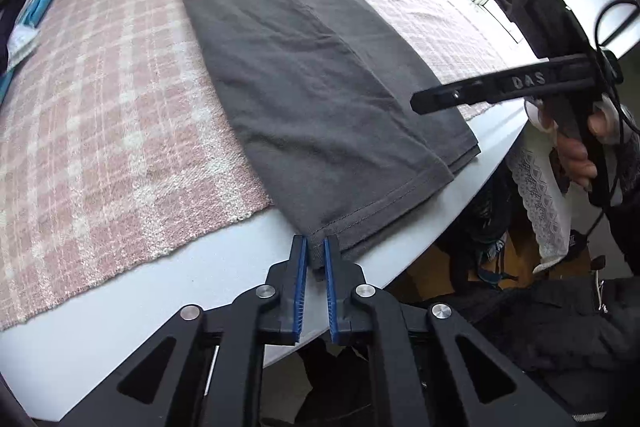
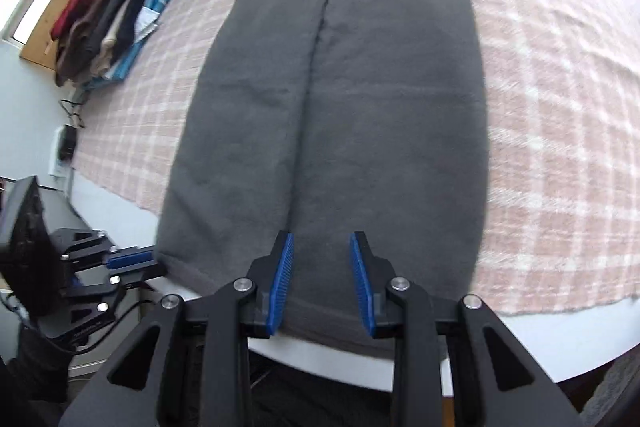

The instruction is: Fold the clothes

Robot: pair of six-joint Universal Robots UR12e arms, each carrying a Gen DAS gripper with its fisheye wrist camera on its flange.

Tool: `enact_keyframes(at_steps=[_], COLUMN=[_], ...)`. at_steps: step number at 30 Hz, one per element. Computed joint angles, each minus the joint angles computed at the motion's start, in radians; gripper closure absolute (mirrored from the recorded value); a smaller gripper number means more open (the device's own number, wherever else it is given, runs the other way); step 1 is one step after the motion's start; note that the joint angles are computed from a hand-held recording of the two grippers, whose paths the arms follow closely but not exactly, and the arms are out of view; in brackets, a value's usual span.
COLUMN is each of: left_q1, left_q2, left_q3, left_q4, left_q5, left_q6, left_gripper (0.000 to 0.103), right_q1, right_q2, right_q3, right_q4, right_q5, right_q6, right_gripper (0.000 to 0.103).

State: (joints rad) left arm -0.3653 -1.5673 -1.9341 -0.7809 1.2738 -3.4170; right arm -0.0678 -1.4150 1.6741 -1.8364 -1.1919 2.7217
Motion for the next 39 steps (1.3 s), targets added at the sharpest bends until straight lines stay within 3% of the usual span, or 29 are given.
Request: enact_keyframes(at_steps=[5, 8, 14, 18, 21, 25, 29, 31, 33, 35, 39], left_q1=[-0.007, -0.019, -0.016, 0.018, 0.045, 0.086, 0.117, 0.126, 0.142, 0.145, 0.144], left_q2=[0.001, 0.011, 0.026, 0.07, 0.091, 0.08, 0.026, -0.009, -0.041, -0.078, -0.143], left_q3=[-0.003, -0.012, 0.006, 0.02, 0.062, 0.148, 0.237, 0.277, 0.306, 0.32, 0.331], left_q4=[0.022, 0.052, -0.049, -0.075, -0.068, -0.04, -0.009, 0.007, 0.012, 0.023, 0.015], left_q5=[0.016, 0.027, 0.054, 0.076, 0.133, 0.219, 0.29, 0.315, 0.289, 0.258, 0.172], left_q6=[0.005, 0.03, 0.035, 0.056, 0.094, 0.155, 0.153, 0.138, 0.115, 0.095, 0.059], left_gripper=[0.098, 0.098, 0.098, 0.099, 0.098, 0.097, 0.097, 0.095, 0.092, 0.092, 0.092], right_q1=[0.022, 0.02, 0.011, -0.031, -0.064, -0.092, -0.079, -0.062, -0.04, -0.021, 0.058], right_q2=[-0.002, -0.016, -0.019, -0.028, -0.033, -0.018, 0.033, 0.077, 0.13, 0.178, 0.294], right_q3=[0.003, 0.023, 0.011, -0.048, -0.117, -0.236, -0.359, -0.427, -0.496, -0.554, -0.668], right_q4=[0.048, 0.023, 0.042, 0.111, 0.142, 0.124, 0.04, 0.015, 0.012, 0.019, -0.002], right_q5=[-0.014, -0.031, -0.041, 0.064, 0.148, 0.225, 0.238, 0.247, 0.255, 0.263, 0.189], right_q6=[-0.059, -0.089, -0.069, -0.066, -0.07, -0.084, -0.114, -0.124, -0.127, -0.162, -0.185], right_gripper=[0.074, 0.086, 0.089, 0.089, 0.088, 0.078, 0.074, 0.062, 0.055, 0.055, 0.055])
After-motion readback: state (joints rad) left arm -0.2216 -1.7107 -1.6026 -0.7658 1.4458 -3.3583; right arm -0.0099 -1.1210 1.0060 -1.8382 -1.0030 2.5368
